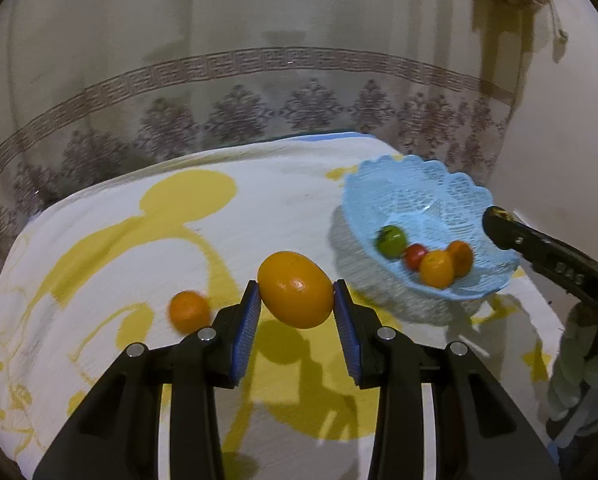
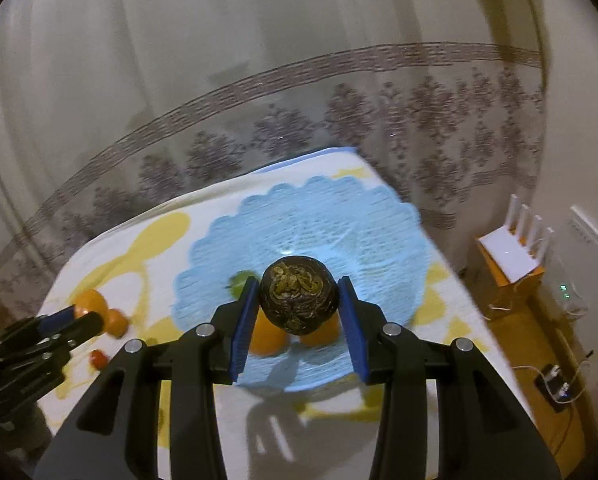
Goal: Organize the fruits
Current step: 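Carry the yellow fruit with the left tool into the basket while the right tool drops the dark fruit there, then withdraw both tools from the basket toward the red tomato and small orange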
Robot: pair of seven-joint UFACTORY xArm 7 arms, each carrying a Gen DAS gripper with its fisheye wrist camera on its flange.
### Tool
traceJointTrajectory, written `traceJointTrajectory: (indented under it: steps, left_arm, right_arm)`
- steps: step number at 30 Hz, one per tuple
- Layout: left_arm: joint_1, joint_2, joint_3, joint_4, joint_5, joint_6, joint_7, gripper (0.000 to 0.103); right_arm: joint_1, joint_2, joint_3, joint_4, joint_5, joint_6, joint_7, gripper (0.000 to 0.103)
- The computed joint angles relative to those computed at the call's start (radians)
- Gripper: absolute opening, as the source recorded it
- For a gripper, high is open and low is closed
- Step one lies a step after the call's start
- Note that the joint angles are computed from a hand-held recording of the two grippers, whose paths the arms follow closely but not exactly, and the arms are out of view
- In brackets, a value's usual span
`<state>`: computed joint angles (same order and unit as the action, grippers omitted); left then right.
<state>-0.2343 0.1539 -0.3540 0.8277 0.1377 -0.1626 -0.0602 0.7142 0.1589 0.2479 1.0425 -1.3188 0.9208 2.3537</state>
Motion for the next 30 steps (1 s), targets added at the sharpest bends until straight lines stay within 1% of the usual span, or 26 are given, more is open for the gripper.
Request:
traceJointTrajectory:
  steps: [2, 4, 5, 6, 7, 9, 12, 18, 19, 20, 21, 22, 23, 24, 25, 26, 27, 30]
  left_arm:
    - [-0.011, 0.014, -0.009, 0.022, 0.002, 0.007, 0.002, 0.038]
    - [-0.032, 0.032, -0.007, 0.048, -0.001, 0.011, 0.008, 0.038]
    - [-0.040, 0.043, -0.009, 0.061, -0.003, 0.014, 0.012, 0.038]
    - [-0.049, 0.055, -0.010, 0.078, -0.006, 0.020, 0.015, 0.038]
    - [-0.051, 0.063, -0.015, 0.088, -0.010, 0.025, 0.019, 0.038]
    - [-0.042, 0.084, -0.042, 0.116, -0.020, 0.039, 0.030, 0.038]
    - [-0.075, 0.112, -0.028, 0.154, -0.037, 0.053, 0.044, 0.038]
    - [-0.106, 0.159, -0.028, 0.212, -0.071, 0.080, 0.074, 0.038]
    - [-0.102, 0.166, -0.036, 0.220, -0.076, 0.086, 0.082, 0.038]
    - [-0.105, 0.173, -0.038, 0.229, -0.082, 0.092, 0.088, 0.038]
    - [-0.114, 0.179, -0.032, 0.236, -0.086, 0.096, 0.091, 0.038]
    - [-0.120, 0.180, -0.028, 0.239, -0.091, 0.098, 0.095, 0.039]
    - [-0.121, 0.185, -0.031, 0.244, -0.097, 0.096, 0.100, 0.041]
    - [-0.128, 0.186, -0.023, 0.245, -0.101, 0.089, 0.100, 0.055]
    - [-0.156, 0.183, 0.007, 0.242, -0.105, 0.071, 0.090, 0.075]
    - [-0.170, 0.180, 0.023, 0.236, -0.106, 0.056, 0.084, 0.079]
    - [-0.180, 0.179, 0.036, 0.232, -0.107, 0.040, 0.077, 0.080]
    - [-0.208, 0.181, 0.076, 0.240, -0.107, 0.058, 0.056, 0.080]
  right_arm:
    - [-0.005, -0.012, -0.003, -0.020, 0.014, 0.013, 0.005, 0.042]
    - [-0.008, -0.017, -0.002, -0.032, 0.012, 0.026, 0.018, 0.045]
    - [-0.009, -0.023, -0.001, -0.043, 0.009, 0.034, 0.033, 0.055]
    - [-0.008, -0.027, 0.002, -0.049, 0.003, 0.043, 0.049, 0.061]
    - [-0.007, -0.032, 0.005, -0.057, -0.009, 0.053, 0.069, 0.061]
    - [-0.008, -0.035, 0.011, -0.062, -0.011, 0.069, 0.074, 0.061]
    - [-0.007, -0.041, 0.019, -0.071, -0.015, 0.087, 0.096, 0.061]
    - [0.001, -0.030, 0.028, -0.068, -0.008, 0.122, 0.116, 0.062]
    - [0.004, -0.029, 0.029, -0.067, -0.007, 0.128, 0.117, 0.062]
    - [0.006, -0.027, 0.029, -0.065, -0.004, 0.135, 0.118, 0.066]
    - [0.009, -0.026, 0.030, -0.064, -0.004, 0.143, 0.123, 0.068]
    - [0.011, -0.025, 0.030, -0.063, -0.004, 0.146, 0.125, 0.069]
    - [0.013, -0.023, 0.030, -0.062, -0.004, 0.149, 0.124, 0.069]
    - [0.014, -0.021, 0.029, -0.059, -0.004, 0.151, 0.124, 0.069]
    - [0.015, -0.019, 0.029, -0.058, -0.005, 0.151, 0.125, 0.070]
    - [0.017, -0.017, 0.028, -0.057, -0.006, 0.153, 0.130, 0.073]
    - [0.018, -0.017, 0.027, -0.059, -0.008, 0.155, 0.136, 0.076]
    - [0.024, -0.013, 0.028, -0.057, -0.004, 0.170, 0.151, 0.077]
